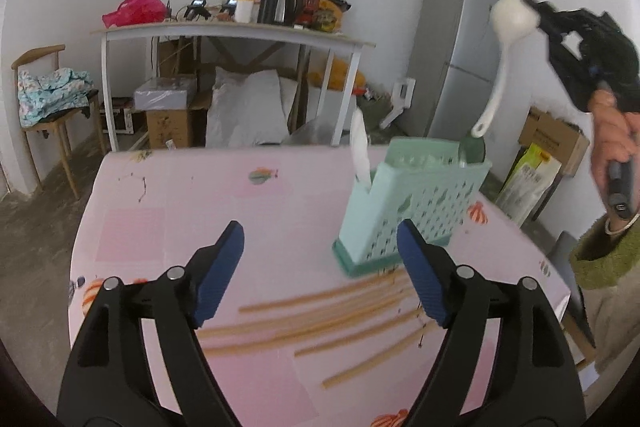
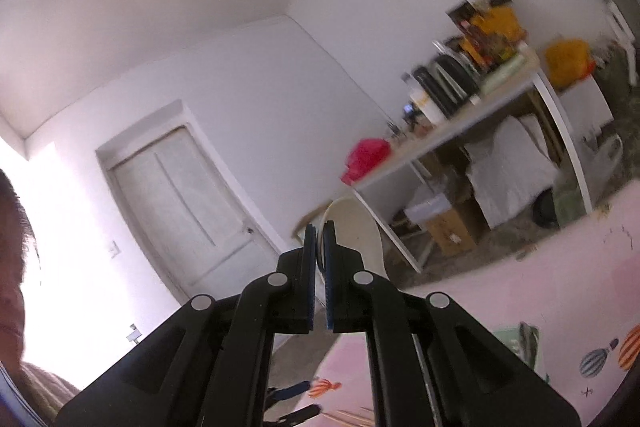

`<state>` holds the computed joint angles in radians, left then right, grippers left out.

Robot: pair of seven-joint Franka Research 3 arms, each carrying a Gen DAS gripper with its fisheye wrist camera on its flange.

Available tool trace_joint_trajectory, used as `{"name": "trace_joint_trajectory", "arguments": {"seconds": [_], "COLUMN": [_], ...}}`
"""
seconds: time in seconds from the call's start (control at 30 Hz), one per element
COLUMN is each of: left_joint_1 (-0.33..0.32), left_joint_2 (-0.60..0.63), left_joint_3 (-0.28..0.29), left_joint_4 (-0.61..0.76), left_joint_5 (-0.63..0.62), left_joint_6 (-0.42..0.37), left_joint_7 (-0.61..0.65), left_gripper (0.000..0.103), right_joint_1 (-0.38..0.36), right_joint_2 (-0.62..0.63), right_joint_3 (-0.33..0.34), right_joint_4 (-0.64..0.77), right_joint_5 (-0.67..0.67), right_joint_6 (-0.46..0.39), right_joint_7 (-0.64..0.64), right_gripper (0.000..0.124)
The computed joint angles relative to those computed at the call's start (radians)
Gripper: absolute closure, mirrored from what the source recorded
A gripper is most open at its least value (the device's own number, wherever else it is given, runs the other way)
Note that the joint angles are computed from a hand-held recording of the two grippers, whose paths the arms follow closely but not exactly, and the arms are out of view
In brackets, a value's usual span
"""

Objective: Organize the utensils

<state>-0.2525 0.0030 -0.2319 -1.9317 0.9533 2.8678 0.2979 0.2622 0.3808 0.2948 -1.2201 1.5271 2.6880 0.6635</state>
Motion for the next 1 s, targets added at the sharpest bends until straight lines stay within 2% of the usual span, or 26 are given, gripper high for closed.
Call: {"name": "trace_joint_trajectory", "arguments": {"seconds": [0.13, 0.3, 0.33, 0.43, 0.6, 0.67, 0.83, 1.0], "left_joint_1": [-0.008, -0.029, -0.034, -0.046, -0.055, -0.056, -0.056, -0.053], "left_joint_2": [0.01, 0.035, 0.04, 0.048, 0.054, 0.052, 0.041, 0.035], "left_joint_3": [-0.006, -0.011, -0.012, -0.01, -0.004, -0.002, -0.003, -0.007], "left_joint_4": [-0.018, -0.017, -0.014, -0.009, -0.003, -0.004, -0.015, -0.026], "left_joint_5": [-0.083, -0.161, -0.179, -0.201, -0.234, -0.242, -0.256, -0.288], "left_joint_6": [0.014, 0.014, 0.008, -0.005, -0.025, -0.034, -0.066, -0.098], "left_joint_7": [0.059, 0.145, 0.169, 0.201, 0.209, 0.203, 0.197, 0.206], "left_gripper": [0.025, 0.022, 0.022, 0.02, 0.02, 0.02, 0.02, 0.02], "right_joint_1": [0.011, 0.072, 0.094, 0.108, 0.169, 0.197, 0.24, 0.246], "right_joint_2": [0.048, 0.052, 0.04, -0.002, -0.065, -0.091, -0.174, -0.261], "right_joint_3": [-0.011, -0.079, -0.106, -0.116, -0.186, -0.221, -0.281, -0.293], "right_joint_4": [-0.014, -0.107, -0.139, -0.21, -0.313, -0.354, -0.477, -0.611], "right_joint_5": [-0.072, -0.378, -0.462, -0.572, -0.822, -0.917, -1.096, -1.227], "right_joint_6": [0.013, 0.093, 0.113, 0.169, 0.273, 0.318, 0.398, 0.428], "right_joint_7": [0.081, 0.323, 0.391, 0.446, 0.639, 0.723, 0.905, 1.052], "right_gripper": [0.12, 0.115, 0.114, 0.111, 0.093, 0.09, 0.086, 0.08]}}
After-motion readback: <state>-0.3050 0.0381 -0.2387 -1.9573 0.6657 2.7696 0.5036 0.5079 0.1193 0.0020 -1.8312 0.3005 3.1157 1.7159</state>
